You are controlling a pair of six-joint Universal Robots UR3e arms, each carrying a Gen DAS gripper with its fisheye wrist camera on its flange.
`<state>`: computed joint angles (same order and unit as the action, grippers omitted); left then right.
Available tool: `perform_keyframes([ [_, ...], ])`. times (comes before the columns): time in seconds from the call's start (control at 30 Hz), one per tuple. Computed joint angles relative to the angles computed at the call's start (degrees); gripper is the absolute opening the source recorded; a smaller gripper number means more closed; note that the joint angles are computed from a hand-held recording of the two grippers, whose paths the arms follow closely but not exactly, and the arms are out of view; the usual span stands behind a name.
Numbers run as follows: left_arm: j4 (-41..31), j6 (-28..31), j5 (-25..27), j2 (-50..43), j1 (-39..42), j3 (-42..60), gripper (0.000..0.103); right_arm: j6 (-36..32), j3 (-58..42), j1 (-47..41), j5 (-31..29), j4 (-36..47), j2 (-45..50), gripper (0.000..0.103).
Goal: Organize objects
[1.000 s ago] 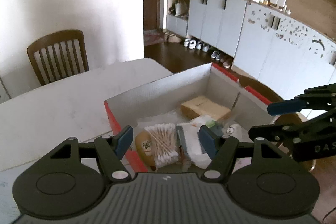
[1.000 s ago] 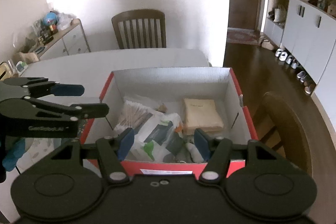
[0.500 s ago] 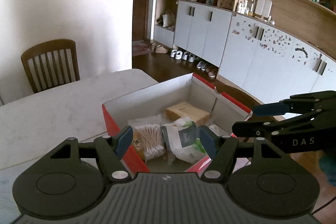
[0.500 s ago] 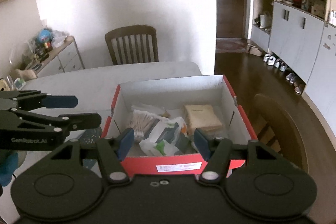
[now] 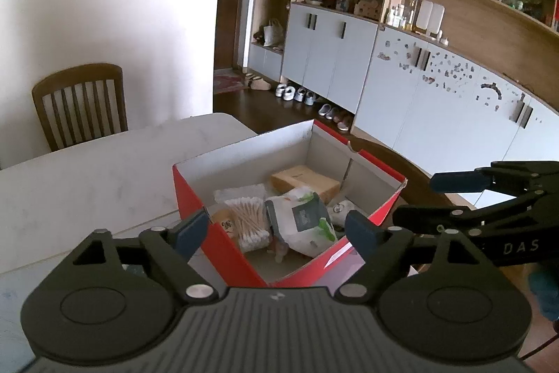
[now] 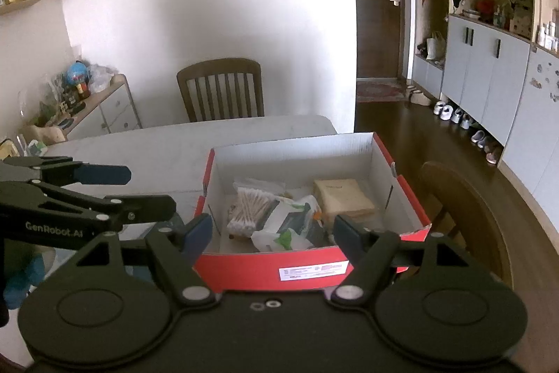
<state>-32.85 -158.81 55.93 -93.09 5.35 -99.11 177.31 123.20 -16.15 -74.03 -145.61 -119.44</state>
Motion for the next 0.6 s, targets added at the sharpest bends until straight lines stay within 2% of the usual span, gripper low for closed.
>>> perform_keyframes([
  [0.03, 0.05, 0.23, -0.32, 0.06, 0.28, -0.17, 0.097, 0.23, 0.16, -0.13, 0.19, 0.07, -0.27, 0.08],
  [0.1, 0.4, 0.41, -1.26, 0.69, 1.04, -1.16, 0.103, 0.86, 0.73, -0.28, 0.31, -0.29, -0.9, 0.083],
  [0.23, -0.01, 0.84, -2.4, 1.3, 1.97, -1.71, 0.103, 2.13, 1.64, -0.11, 0.36, -0.44, -1.72, 0.087],
  [0.6, 0.07, 0.55, -3.43, 1.88, 2.25, -1.9, 0.103, 4.82, 2.67, 1.3, -1.1, -1.03, -2.41, 0.088],
])
